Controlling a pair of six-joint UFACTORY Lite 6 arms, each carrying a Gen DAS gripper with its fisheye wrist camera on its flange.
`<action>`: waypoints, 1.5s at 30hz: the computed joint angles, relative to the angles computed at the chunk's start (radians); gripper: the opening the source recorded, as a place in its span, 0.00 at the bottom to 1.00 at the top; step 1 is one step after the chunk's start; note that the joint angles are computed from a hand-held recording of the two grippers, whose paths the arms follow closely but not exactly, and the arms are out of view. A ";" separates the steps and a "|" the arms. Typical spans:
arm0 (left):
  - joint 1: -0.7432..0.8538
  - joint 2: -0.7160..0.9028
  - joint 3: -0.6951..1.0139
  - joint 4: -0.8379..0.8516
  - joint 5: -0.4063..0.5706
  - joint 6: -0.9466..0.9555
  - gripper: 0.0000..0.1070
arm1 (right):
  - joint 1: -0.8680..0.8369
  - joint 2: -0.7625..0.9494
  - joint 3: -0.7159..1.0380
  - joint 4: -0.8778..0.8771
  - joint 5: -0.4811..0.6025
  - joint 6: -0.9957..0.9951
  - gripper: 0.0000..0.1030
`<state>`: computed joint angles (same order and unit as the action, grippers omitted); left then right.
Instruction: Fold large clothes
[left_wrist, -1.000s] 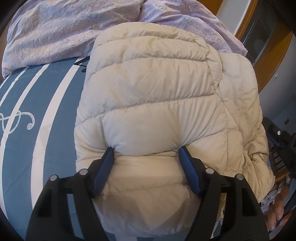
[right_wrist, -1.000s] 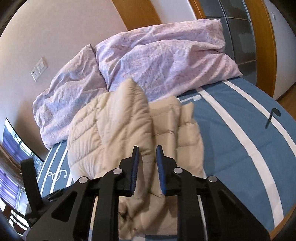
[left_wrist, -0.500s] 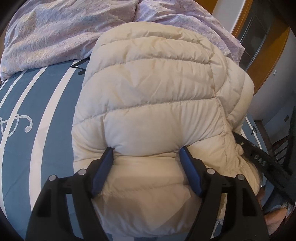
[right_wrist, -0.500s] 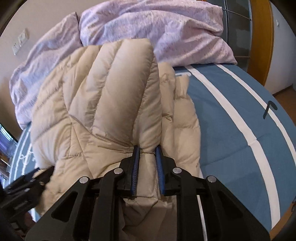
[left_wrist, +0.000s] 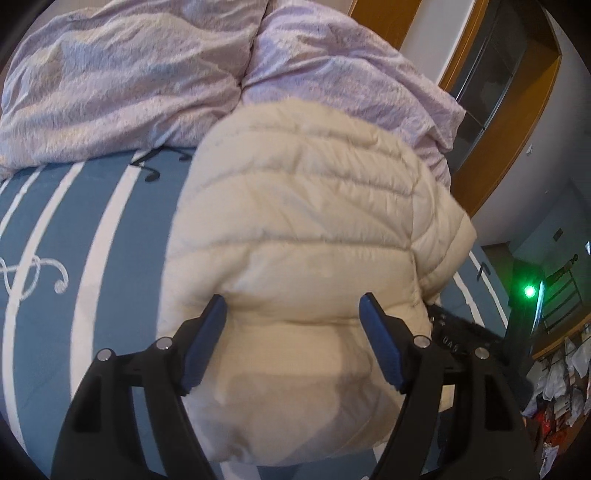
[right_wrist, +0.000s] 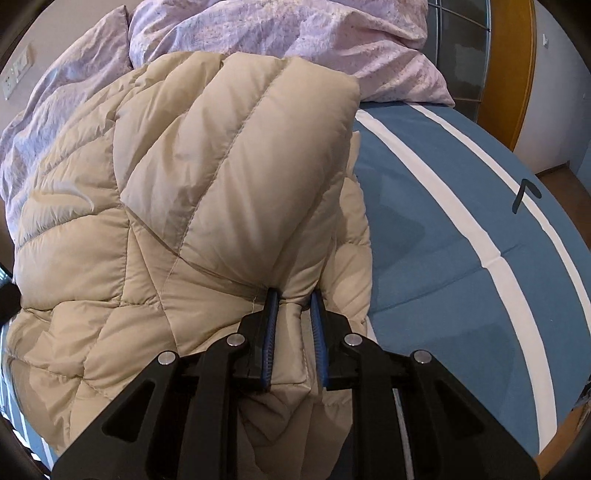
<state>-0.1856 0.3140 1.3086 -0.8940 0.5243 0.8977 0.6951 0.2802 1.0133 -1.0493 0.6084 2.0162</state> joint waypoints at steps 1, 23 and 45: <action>0.001 0.006 0.019 0.016 -0.002 -0.015 0.69 | -0.001 0.001 0.001 0.000 -0.001 -0.004 0.18; -0.160 0.385 0.510 0.782 -0.180 -0.622 0.72 | -0.024 -0.036 -0.064 -0.118 -0.070 0.086 0.18; -0.177 0.524 0.488 0.873 -0.349 -0.748 0.84 | 0.011 -0.210 -0.104 -0.126 0.014 0.040 0.22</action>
<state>-0.3631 0.8385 1.7966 -0.0206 0.1750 0.1496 0.7059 0.0700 0.9095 -1.1750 0.6224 2.0567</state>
